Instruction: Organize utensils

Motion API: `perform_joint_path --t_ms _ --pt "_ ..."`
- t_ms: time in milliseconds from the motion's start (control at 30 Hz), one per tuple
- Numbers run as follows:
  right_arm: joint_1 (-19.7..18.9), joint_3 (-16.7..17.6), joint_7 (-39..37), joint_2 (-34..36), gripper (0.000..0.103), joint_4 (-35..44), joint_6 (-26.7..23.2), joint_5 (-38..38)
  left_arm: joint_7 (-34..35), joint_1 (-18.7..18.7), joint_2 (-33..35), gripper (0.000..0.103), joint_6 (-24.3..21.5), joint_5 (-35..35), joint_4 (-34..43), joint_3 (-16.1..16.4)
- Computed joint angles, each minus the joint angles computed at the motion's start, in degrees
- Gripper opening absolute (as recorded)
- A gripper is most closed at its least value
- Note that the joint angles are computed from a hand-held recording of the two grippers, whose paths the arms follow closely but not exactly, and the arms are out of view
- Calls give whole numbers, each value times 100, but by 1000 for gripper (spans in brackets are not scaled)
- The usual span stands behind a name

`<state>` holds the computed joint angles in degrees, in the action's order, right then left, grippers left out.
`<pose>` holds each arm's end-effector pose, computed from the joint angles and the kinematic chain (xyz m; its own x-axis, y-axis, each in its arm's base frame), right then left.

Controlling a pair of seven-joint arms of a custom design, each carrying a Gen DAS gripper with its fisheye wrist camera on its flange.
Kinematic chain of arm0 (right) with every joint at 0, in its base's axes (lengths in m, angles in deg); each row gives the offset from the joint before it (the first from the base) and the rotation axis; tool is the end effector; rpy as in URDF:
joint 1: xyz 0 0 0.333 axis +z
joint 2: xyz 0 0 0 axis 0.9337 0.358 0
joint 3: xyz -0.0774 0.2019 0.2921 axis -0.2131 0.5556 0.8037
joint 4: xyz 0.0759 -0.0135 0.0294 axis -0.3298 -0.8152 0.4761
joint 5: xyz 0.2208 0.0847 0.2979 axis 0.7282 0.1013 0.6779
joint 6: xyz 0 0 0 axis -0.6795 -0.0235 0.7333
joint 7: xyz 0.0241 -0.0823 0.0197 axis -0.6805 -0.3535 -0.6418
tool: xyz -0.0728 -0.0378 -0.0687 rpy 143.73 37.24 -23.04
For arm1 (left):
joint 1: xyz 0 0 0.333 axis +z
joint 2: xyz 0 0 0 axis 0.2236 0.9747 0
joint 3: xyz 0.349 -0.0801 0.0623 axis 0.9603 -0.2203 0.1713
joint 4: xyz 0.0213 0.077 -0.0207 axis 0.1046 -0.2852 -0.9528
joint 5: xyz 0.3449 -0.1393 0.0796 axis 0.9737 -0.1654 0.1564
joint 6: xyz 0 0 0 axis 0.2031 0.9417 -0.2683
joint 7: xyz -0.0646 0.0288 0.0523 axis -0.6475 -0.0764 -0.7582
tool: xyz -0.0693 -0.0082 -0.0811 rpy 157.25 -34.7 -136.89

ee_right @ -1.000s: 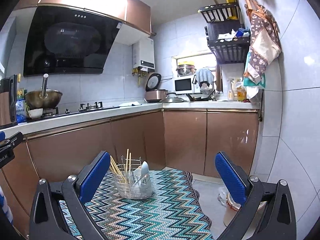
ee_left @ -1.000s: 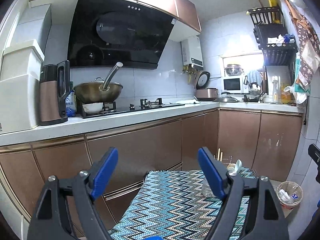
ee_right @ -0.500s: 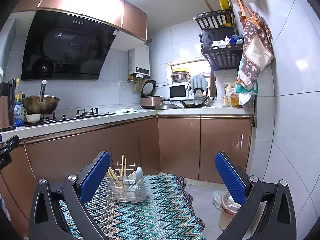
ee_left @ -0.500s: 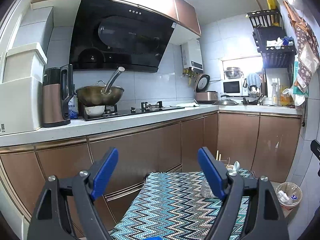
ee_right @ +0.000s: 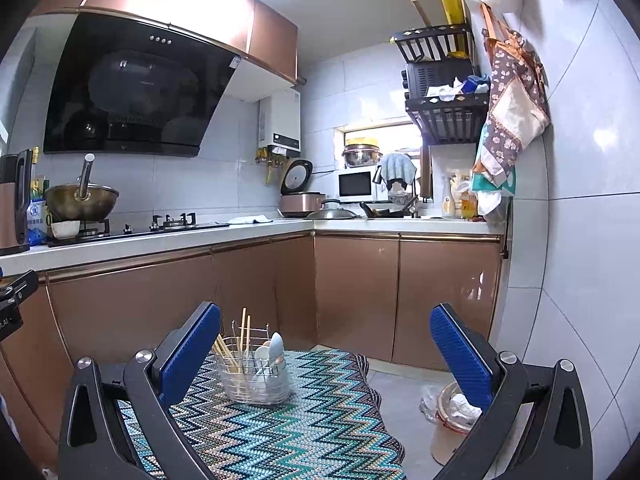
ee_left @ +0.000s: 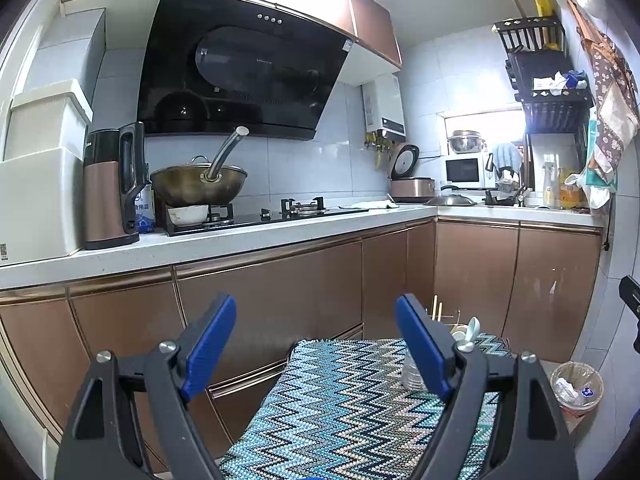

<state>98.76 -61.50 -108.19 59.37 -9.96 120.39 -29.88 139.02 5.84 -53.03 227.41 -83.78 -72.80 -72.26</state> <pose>0.6754 0.2798 0.6632 -0.3971 -0.9177 -0.0115 -0.1004 0.0559 -0.9934 0.7342 -0.0748 0.6850 -0.0884 -0.9951 -0.0442 -0.1420 0.0565 -0.9882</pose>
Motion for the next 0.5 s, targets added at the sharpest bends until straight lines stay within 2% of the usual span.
perform_joint_path --t_ms 500 --pt "-35 -41 -196 62 103 57 109 192 -57 18 96 81 -59 42 63 -10"
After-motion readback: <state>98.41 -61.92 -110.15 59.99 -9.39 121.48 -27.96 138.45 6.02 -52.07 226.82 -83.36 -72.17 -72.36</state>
